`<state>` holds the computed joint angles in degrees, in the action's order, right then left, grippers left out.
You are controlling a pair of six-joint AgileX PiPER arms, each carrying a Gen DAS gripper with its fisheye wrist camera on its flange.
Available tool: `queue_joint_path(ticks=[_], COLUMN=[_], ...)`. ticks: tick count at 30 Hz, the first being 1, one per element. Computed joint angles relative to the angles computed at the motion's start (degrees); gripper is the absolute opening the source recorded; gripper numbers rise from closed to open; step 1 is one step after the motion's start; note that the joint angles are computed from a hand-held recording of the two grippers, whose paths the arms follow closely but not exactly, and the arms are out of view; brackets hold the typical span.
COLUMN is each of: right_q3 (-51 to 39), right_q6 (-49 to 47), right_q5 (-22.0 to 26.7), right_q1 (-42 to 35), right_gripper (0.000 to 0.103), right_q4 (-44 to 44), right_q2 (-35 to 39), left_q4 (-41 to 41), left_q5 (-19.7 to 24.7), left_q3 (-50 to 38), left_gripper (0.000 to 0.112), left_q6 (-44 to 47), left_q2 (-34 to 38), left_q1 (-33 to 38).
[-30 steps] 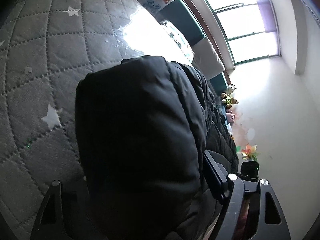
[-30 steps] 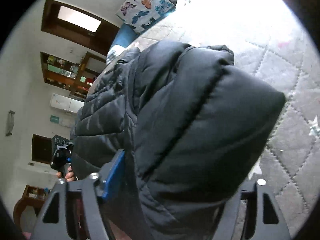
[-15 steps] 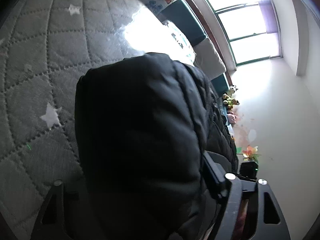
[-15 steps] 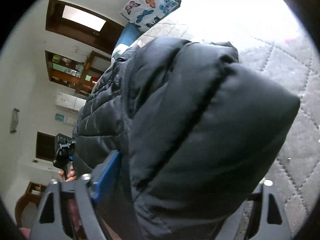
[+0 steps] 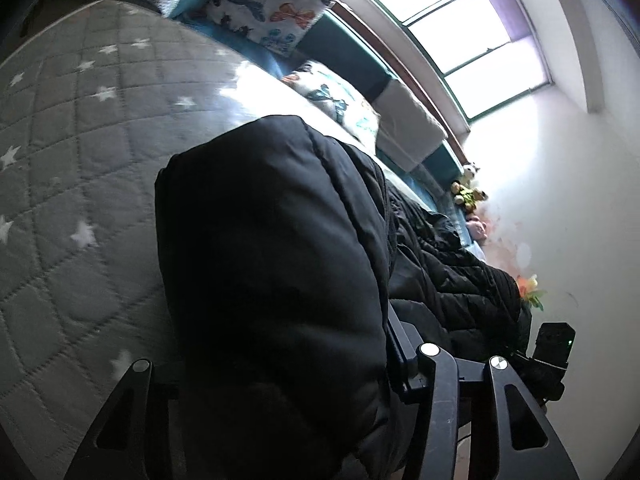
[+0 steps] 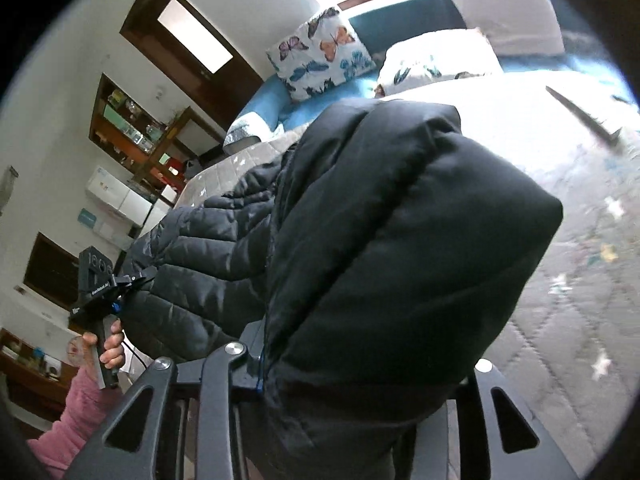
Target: Fold large clothes
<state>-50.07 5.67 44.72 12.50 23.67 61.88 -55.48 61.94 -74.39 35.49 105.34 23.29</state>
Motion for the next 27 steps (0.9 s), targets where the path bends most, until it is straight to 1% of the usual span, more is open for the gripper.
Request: queue_joint_path(ticks=[5,6,7,9,10,12,14,15,18,21,22,23,24,25,26,27], right_q3=[-1.5,-2.0,-2.4,-3.2,-3.5,-4.0,-4.0,-3.7,-2.0,0.0,0.7,1.8,3.2,3.8,4.7,5.7], right_q6=[3.4,1.8,2.3,-0.8,-0.8,-5.9,-10.0,-13.6,-21.5,-26.6,-28.2,-29.2,-30.3,-32.6,-33.3,-34.1], right_q5=[4.8,6.8,7.5,10.7,11.2,13.6,14.8,15.8,17.6,18.0,18.3,17.6,16.6,17.7,17.2,16.7], right_q1=[-2.8,-5.6,-6.3,-11.7,-12.1,-19.1,-24.4,-29.0,-38.3,-43.8,-45.6,-46.2,-46.6,-49.3,-49.7,-50.3], right_gripper=[0.040,0.040,0.040,0.040,0.040,0.040,0.040,0.040,0.040,0.040,0.040,0.040,0.040,0.040,0.040,0.040], right_q4=[-5.3,-4.8,-5.6,-4.5,-4.7,-2.2,0.4,2.9,8.1,11.0,11.9,12.3,12.7,13.5,13.6,13.4], right_q2=[-5.4,-7.0,-7.8,-10.1,-10.6,-12.2,-12.7,-12.9,-13.0,-11.9,-11.3,-10.6,-9.6,-8.9,-8.0,-7.3], left_q4=[-0.4,-0.5,-0.6,-0.9,-0.8,-0.2,0.8,1.6,4.6,8.2,8.8,9.5,10.8,12.3,12.6,12.1], left_q5=[-1.1,-1.3,-1.5,-2.5,-2.8,-3.6,-4.6,-4.9,-5.2,-5.2,-6.9,-6.7,-7.5,-8.0,-8.8,-10.1], left_q3=[-3.9,-5.0,-6.8,-9.0,-11.3,-15.8,-19.2,-22.4,-30.3,-37.1,-37.6,-35.8,-36.3,-36.7,-34.8,-31.2], left_gripper=[0.055,0.055,0.055,0.055,0.055,0.055,0.055,0.055,0.055,0.055,0.055,0.055,0.055,0.055,0.055,0.055], left_q6=[-4.6,-5.8,-7.1,-9.3,-10.8,-13.7,-16.9,-18.6,-23.5,-28.3,-28.9,-28.9,-30.2,-31.7,-31.1,-29.4], left_q2=[0.1,0.4,1.3,2.0,3.2,5.5,6.6,8.6,13.2,18.1,19.1,18.4,19.4,20.4,20.2,19.0], left_q1=[-8.1,-9.7,-11.7,-15.5,-17.5,-21.2,-24.8,-26.6,-31.1,-35.0,-36.3,-36.8,-38.1,-39.2,-39.1,-39.1])
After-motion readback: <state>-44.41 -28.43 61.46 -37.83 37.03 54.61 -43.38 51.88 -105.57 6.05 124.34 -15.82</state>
